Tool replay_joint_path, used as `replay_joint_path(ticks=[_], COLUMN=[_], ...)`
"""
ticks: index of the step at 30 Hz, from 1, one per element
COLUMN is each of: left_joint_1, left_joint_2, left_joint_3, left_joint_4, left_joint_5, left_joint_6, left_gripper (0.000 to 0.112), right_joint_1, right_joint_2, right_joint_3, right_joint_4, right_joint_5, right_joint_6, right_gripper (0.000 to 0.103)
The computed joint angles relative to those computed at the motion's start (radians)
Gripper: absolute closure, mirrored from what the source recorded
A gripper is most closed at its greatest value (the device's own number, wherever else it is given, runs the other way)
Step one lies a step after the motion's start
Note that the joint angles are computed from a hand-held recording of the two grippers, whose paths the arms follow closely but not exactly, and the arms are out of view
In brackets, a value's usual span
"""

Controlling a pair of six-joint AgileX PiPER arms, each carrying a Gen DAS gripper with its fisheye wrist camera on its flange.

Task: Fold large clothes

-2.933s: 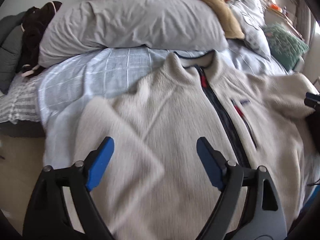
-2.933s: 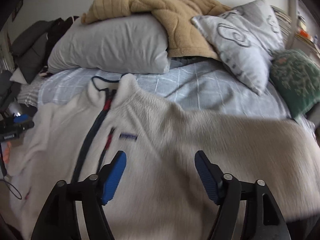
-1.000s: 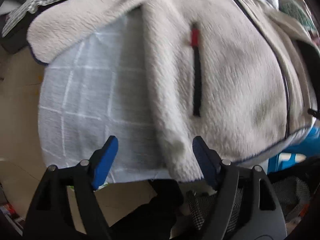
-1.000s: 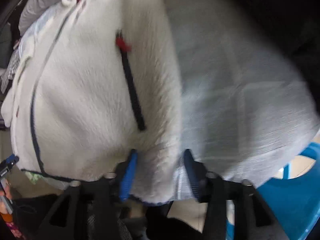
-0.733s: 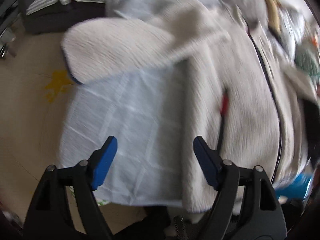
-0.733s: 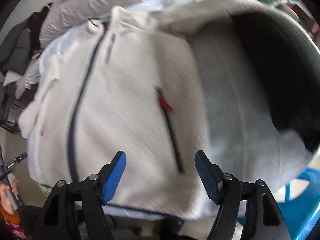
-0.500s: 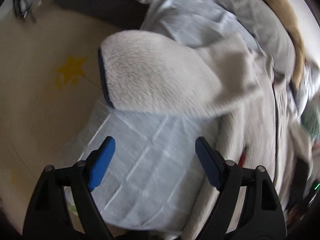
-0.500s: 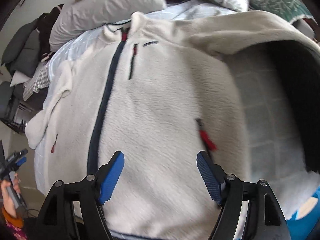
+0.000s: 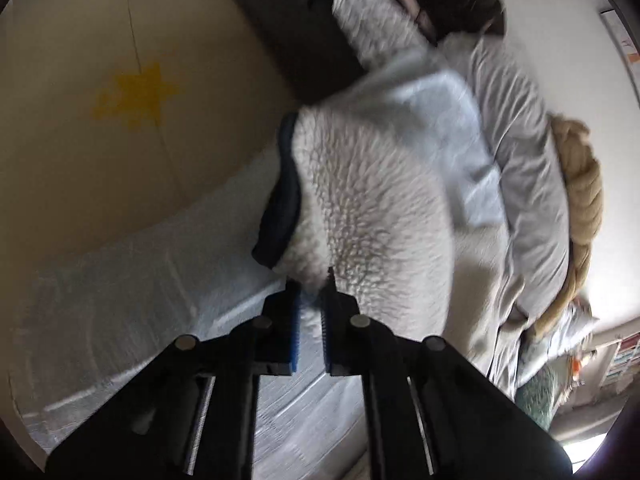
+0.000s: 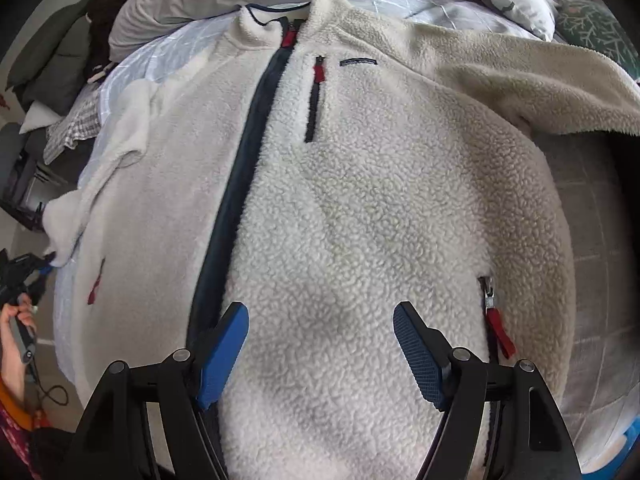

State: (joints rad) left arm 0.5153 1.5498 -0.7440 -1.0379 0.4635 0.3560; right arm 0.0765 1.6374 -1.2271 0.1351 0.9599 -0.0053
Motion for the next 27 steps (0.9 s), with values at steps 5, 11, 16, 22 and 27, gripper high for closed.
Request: replay_joint_path(ticks=[5, 11, 16, 22, 27], left_joint_1=[-0.105, -0.143, -0.158, -0.226, -0.355], left_joint_2=[-0.155, -0.127, 0.007, 0.136, 0.226], left_joint_3=[-0.140, -0.530, -0.887, -1.167, -1.410], left_joint_4=[0.464, 0.997, 1.153, 1.144, 1.066], left_joint_5=[-0.156, -0.023, 0.122, 0.220, 0.269], left_joint_6=[-0.364, -0.766, -0.823, -0.799, -0.770], left_gripper=[0.104, 0.104, 0.104, 0.104, 0.105], right_joint_1=[-0.046, -0.094, -0.119, -0.122, -0.124], right_joint_2=[0.018, 0.044, 0.066, 0.086, 0.101], right_joint_3=[-0.018, -0.049, -0.074, -0.095, -0.115], right_joint_4=[0.021, 0.052, 0.084, 0.101, 0.129], right_joint_5=[0.008, 0.004, 0.000, 0.002, -0.009], right_joint_6=[-0.002, -0.001, -0.006, -0.003, -0.003], right_gripper=[0.026, 0.026, 0.026, 0.026, 0.026])
